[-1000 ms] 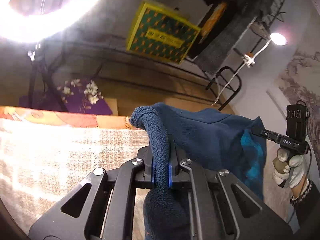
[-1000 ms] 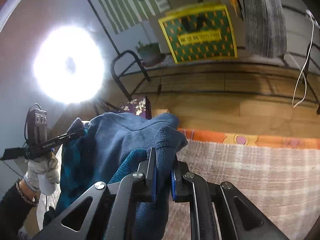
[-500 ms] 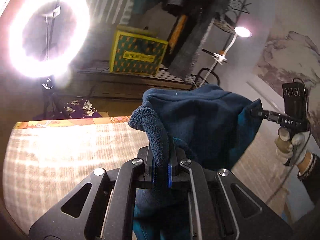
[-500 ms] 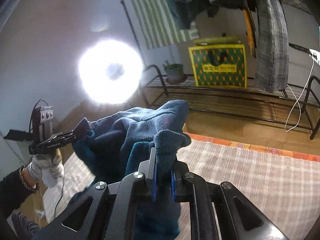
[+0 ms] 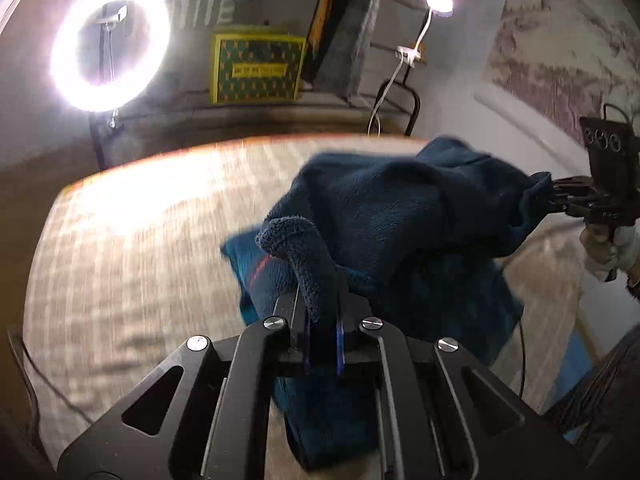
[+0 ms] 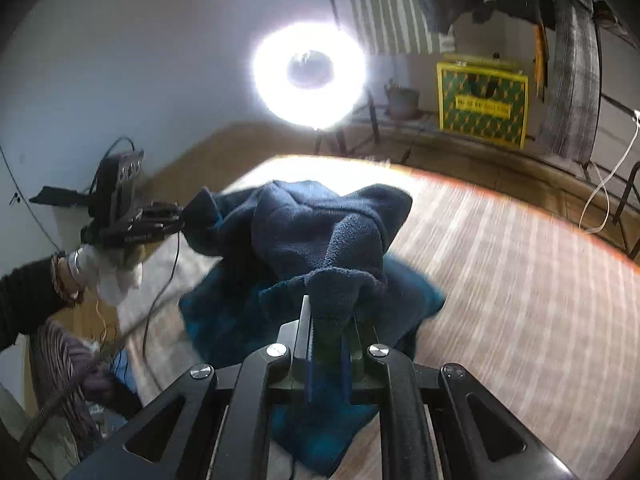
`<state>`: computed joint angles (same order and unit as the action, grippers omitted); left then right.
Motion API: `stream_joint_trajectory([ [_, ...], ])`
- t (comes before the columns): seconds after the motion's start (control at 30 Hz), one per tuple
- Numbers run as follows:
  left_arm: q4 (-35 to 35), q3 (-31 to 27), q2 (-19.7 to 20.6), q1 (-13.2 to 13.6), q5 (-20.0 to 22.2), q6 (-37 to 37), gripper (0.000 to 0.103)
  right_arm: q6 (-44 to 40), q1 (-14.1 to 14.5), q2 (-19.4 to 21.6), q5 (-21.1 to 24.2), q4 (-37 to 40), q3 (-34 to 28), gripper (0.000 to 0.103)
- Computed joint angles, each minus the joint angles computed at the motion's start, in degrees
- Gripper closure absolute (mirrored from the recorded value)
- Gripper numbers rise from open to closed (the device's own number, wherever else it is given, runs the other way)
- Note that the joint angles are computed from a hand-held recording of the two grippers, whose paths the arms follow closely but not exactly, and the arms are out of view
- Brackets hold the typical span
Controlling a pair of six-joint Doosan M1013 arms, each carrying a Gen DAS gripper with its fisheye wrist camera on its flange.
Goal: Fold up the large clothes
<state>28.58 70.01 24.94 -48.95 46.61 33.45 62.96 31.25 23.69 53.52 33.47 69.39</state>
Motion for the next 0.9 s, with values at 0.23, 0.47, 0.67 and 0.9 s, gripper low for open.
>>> stream_joint_trajectory([
  [0.23,-1.8,2.5,-1.8,-2.4,3.7,-0.7,0.095,2.8,1.4,-3.4,-0.3,-3.8,4.9,0.085],
  [0.47,6.8,7.0,-7.7,-5.8,2.5,-9.9,0.092,1.5,1.0,-10.5,-7.4,0.2,10.2,0.066],
  [0.67,11.9,9.0,-11.7,-8.8,3.2,-16.5,0.085,0.4,1.2,-18.3,-11.1,2.4,14.7,0.064],
  [0.9,10.4,7.6,-11.1,-7.0,1.5,-18.3,0.039,-0.6,2.0,-21.4,-13.2,3.1,17.5,0.043],
])
